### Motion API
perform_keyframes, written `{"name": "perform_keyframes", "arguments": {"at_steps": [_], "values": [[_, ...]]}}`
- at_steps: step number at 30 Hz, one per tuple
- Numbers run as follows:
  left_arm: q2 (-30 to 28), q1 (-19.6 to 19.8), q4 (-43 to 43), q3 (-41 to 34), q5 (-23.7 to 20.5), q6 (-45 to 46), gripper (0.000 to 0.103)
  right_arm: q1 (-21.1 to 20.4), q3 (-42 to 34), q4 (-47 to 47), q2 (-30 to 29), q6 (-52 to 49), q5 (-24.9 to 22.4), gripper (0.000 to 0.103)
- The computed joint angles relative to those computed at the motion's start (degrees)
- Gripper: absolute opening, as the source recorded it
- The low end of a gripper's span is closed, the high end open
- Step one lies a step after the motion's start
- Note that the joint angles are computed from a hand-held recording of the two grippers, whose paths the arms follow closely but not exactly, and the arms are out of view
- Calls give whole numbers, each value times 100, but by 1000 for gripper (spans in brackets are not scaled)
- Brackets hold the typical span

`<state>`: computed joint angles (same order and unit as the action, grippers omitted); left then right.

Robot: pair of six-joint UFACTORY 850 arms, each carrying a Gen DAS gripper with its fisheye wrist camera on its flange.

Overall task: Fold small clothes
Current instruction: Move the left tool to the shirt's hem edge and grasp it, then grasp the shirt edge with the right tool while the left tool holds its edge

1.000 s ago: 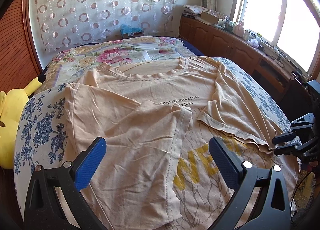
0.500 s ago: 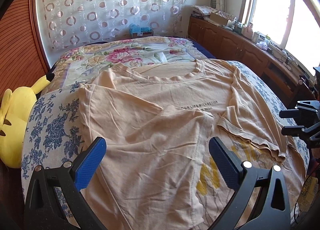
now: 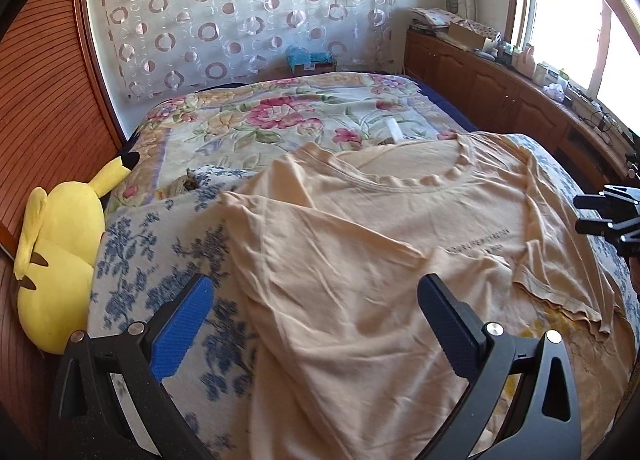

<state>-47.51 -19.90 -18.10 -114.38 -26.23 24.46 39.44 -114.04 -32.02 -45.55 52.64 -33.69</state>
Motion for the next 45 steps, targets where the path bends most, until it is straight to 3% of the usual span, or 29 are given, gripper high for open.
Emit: {"name": "perform_keyframes", "arguments": {"at_steps": [5,8,14,17,23,28,35,36,37,38,41,45], "values": [[-494,126,58,-809,-459,-94,88,-190,-513,-91,-373,154,-187,56],[-1024,169,118,-1665,-1032,-240,72,-294,-862,-4,-624,135,-333,56],[-2118,179,549,-3477,-1929,-808,69,-466,-1604,237,-1136,-69,-592,56],[-2458,193,592,-4045,-2215,-900,66,-505,-1843,261,-1290,-79,-690,56],[-2278,213,484,-3700,-1948,-815,51,-540,-2340,436,-1594,-325,-817,56],[-2524,245,267,-4175,-2171,-728,9,-549,-2595,347,-1774,-344,-876,56],[-1544,270,-474,-2618,-1256,-34,7,-563,-2520,346,-1734,-378,-808,54],[-1450,269,-543,-2488,-1179,37,7,-573,-2517,395,-1729,-416,-768,48],[-1346,269,-631,-2345,-1106,129,7,-588,-2483,461,-1707,-514,-678,24],[-1196,265,-734,-2137,-991,250,7,-590,-2546,540,-1739,-674,-671,9],[-824,263,-1080,-1622,-723,633,6,-596,-2246,629,-1552,-751,-303,6],[-214,272,-1604,-827,-406,1218,6,-503,-1026,-522,-747,482,583,6]]}}
